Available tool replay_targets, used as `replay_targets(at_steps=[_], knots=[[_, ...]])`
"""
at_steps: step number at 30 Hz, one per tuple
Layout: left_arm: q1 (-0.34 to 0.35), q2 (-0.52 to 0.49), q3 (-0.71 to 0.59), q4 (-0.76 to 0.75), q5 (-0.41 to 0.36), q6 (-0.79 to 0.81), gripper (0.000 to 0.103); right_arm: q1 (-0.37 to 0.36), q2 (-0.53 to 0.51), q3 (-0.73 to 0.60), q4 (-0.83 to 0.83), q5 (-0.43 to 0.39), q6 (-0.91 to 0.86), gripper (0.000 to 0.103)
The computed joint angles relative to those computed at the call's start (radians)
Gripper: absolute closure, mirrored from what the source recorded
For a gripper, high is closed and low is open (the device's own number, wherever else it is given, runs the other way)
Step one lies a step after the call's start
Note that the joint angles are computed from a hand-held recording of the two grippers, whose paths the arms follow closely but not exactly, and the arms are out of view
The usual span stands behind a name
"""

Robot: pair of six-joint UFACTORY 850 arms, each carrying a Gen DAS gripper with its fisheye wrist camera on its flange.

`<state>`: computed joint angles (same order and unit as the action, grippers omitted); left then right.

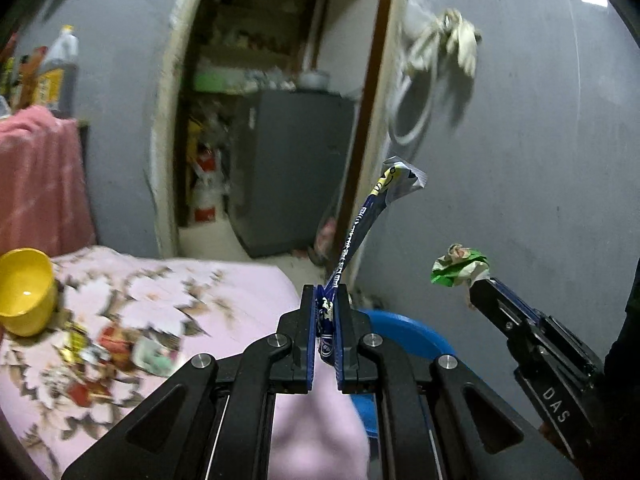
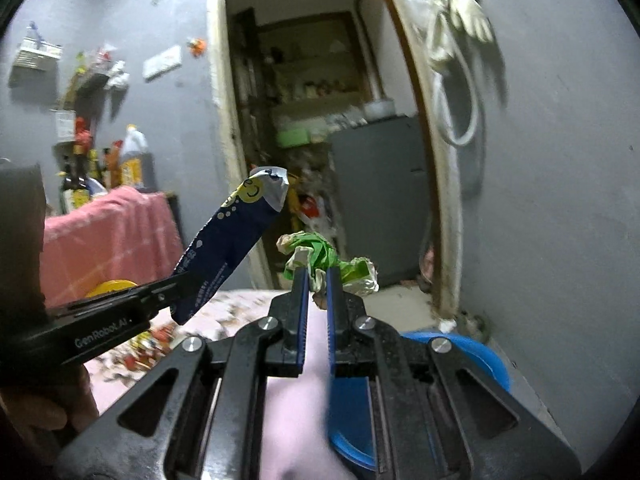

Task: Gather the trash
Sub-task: 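Carry both wrappers over the blue basin and open both tools to drop them, then move both tools back over the trash pile on the table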

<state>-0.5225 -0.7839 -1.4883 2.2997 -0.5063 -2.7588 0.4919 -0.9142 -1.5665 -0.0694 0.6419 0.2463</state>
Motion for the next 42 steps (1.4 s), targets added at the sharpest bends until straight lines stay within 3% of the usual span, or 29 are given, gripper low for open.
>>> replay_targets(at_steps=[12, 16, 20, 22, 27, 33, 42], knots=[[0.029, -0.192, -0.272, -0.352, 0.276, 0.37, 0.095, -0.052, -0.118, -0.133, -0.079, -0.194, 0.143, 0.086], [0.036, -0.243, -0.344, -0.661, 0.293, 0.693, 0.087, -0.059, -0.164, -0.199, -0.156, -0.271, 0.232, 0.083], [0.041, -0.259, -0.356, -0.689, 0.297, 0.717, 0.071, -0.065, -0.203, -0.255, -0.229, -0.334, 0.309, 0.076], [0.04, -0.263, -0.357, -0.703, 0.296, 0.726, 0.071, -0.067, -0.214, -0.269, -0.265, -0.347, 0.348, 0.065], [0.039, -0.275, -0.367, -0.784, 0.289, 0.8, 0.071, -0.071, -0.219, -0.273, -0.274, -0.352, 0.372, 0.063], [0.034, -0.244, -0.322, -0.679, 0.278, 0.678, 0.071, -0.066, -0.201, -0.256, -0.234, -0.343, 0.335, 0.063], [0.033, -0.13, -0.161, -0.313, 0.207, 0.3, 0.071, -0.045, -0.125, -0.175, -0.117, -0.283, 0.197, 0.063]])
